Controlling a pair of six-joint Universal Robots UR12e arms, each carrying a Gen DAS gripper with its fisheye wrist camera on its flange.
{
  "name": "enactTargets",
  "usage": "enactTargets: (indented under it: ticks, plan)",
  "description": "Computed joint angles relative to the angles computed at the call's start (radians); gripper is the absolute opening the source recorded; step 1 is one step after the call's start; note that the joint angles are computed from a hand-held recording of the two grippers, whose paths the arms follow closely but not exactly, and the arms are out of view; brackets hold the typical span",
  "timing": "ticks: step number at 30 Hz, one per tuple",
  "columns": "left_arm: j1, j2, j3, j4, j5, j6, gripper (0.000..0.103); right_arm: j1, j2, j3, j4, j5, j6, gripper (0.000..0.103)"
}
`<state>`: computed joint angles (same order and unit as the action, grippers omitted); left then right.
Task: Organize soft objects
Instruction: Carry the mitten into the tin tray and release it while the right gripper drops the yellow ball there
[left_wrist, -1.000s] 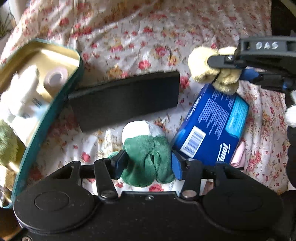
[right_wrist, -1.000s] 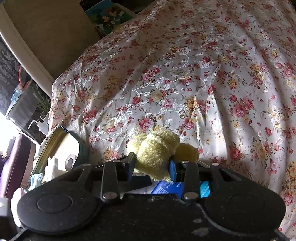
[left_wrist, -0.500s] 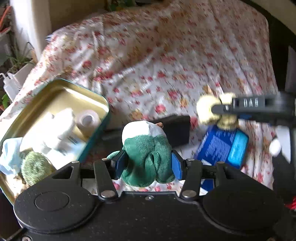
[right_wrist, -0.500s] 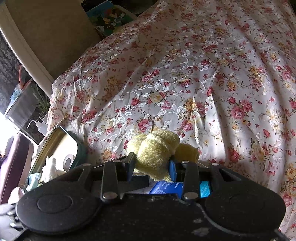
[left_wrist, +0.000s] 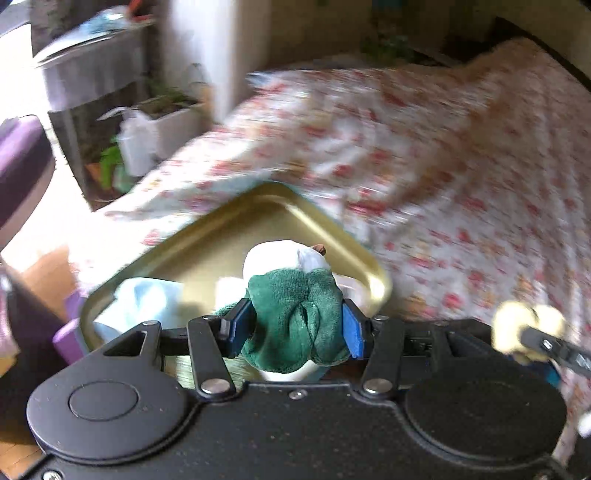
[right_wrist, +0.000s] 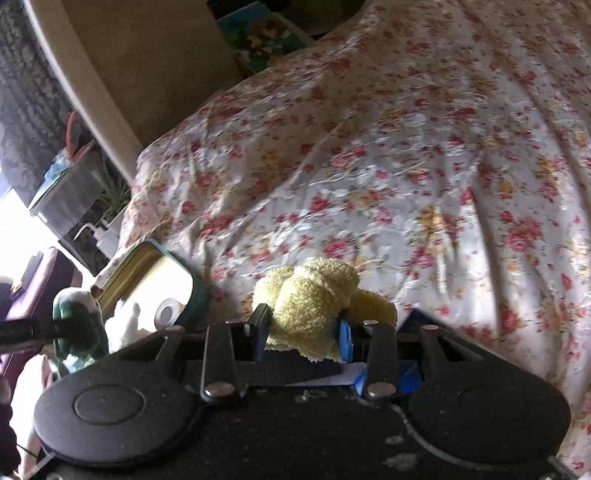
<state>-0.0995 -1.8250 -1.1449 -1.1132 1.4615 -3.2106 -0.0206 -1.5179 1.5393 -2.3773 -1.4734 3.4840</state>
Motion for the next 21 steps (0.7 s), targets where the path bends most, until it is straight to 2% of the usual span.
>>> enactTargets:
  ticks: [7,11,15,21]
  plan:
    - [0.03,-0.019,0.031,-0.02,0.07,-0.078,0.05,0.057,0.058,-0.087,0.005,0.008,-0.045,0.036]
    - [0.036,-0.031,0.046,-0.022,0.088,-0.109,0.051,0.094,0.117,-0.176,0.005,0.027,-0.066,0.036]
    - [0.041,-0.037,0.055,-0.038,0.074,-0.134,0.051,0.128,0.181,-0.276,0.016,0.037,-0.093,0.037]
    - [0.034,-0.047,0.064,-0.029,0.123,-0.157,0.053,0.158,0.267,-0.401,0.044,0.061,-0.093,0.037]
